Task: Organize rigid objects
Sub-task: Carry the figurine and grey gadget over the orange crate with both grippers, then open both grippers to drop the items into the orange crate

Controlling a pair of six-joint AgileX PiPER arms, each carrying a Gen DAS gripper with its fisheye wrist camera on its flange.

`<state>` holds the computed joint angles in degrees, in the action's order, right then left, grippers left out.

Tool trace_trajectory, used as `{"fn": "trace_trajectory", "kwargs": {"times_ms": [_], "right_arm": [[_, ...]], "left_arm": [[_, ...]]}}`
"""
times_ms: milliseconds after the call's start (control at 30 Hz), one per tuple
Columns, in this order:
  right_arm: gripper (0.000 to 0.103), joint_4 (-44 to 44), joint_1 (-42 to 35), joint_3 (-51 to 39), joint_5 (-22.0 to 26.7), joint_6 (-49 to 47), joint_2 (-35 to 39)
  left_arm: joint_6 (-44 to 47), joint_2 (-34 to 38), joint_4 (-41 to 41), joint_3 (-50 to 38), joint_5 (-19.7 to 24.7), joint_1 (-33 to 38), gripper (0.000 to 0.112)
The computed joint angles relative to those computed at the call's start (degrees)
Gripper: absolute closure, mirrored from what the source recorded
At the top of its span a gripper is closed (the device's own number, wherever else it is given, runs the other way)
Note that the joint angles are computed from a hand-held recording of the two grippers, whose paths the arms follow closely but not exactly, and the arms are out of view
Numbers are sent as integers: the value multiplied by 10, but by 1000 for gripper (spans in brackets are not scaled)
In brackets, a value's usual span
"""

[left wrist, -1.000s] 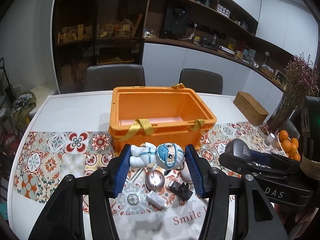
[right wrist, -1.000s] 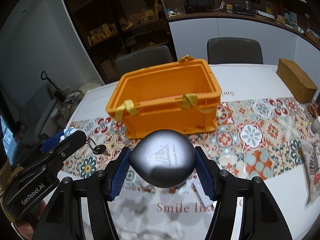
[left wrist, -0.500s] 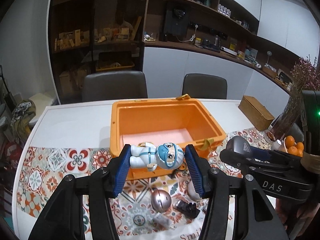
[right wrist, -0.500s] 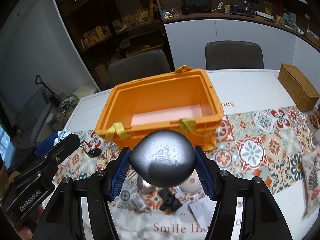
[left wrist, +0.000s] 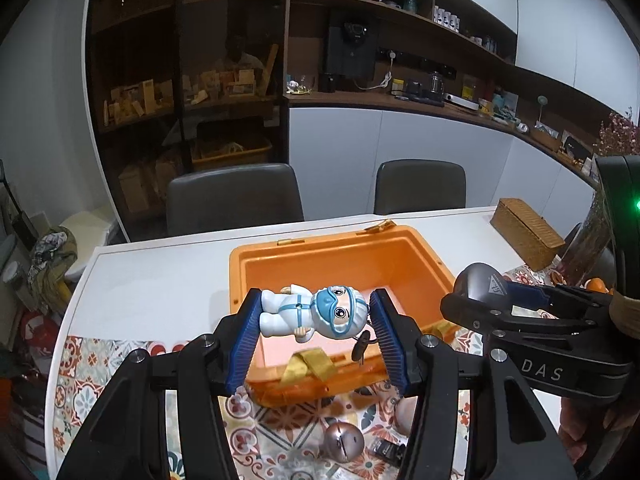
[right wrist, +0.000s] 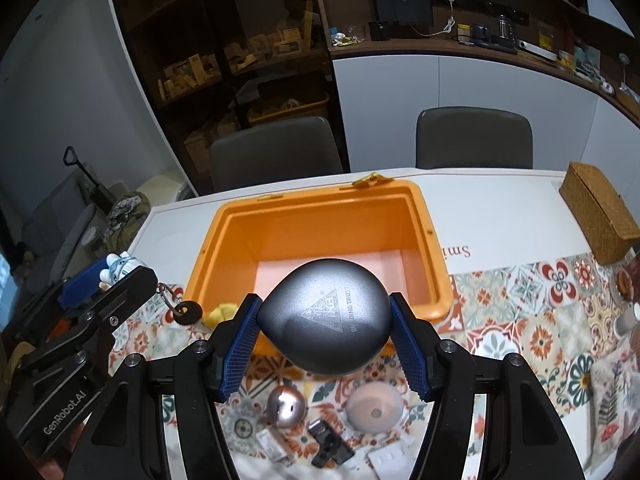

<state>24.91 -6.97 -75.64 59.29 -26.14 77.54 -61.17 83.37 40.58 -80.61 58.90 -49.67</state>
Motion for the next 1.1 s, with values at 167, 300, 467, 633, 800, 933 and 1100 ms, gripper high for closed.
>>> {"fn": "trace_trajectory", "kwargs": {"times_ms": [167, 300, 467, 633, 800, 933, 1100], "right_arm": [[40, -31, 22, -60, 15, 33, 54], [40, -57, 37, -108, 26, 63, 98], [40, -93, 57, -167, 48, 95, 162], [40, -118, 69, -204, 70, 116, 214], [40, -142, 81, -228, 82, 128, 254], [40, -163, 90, -240, 82, 137, 277], [40, -170, 91, -246, 80, 137, 293]], "left_arm": [[58, 35, -48, -40, -19, 51, 58], [115, 71, -107, -78, -29, 99, 58], [175, 123, -176, -124, -22, 146, 58], [200, 167, -192, -157, 4, 158, 58], [224, 200, -208, -174, 17, 166, 58], [236, 227, -220, -193, 34, 171, 55], [211, 229, -195, -185, 50, 168, 42]]}}
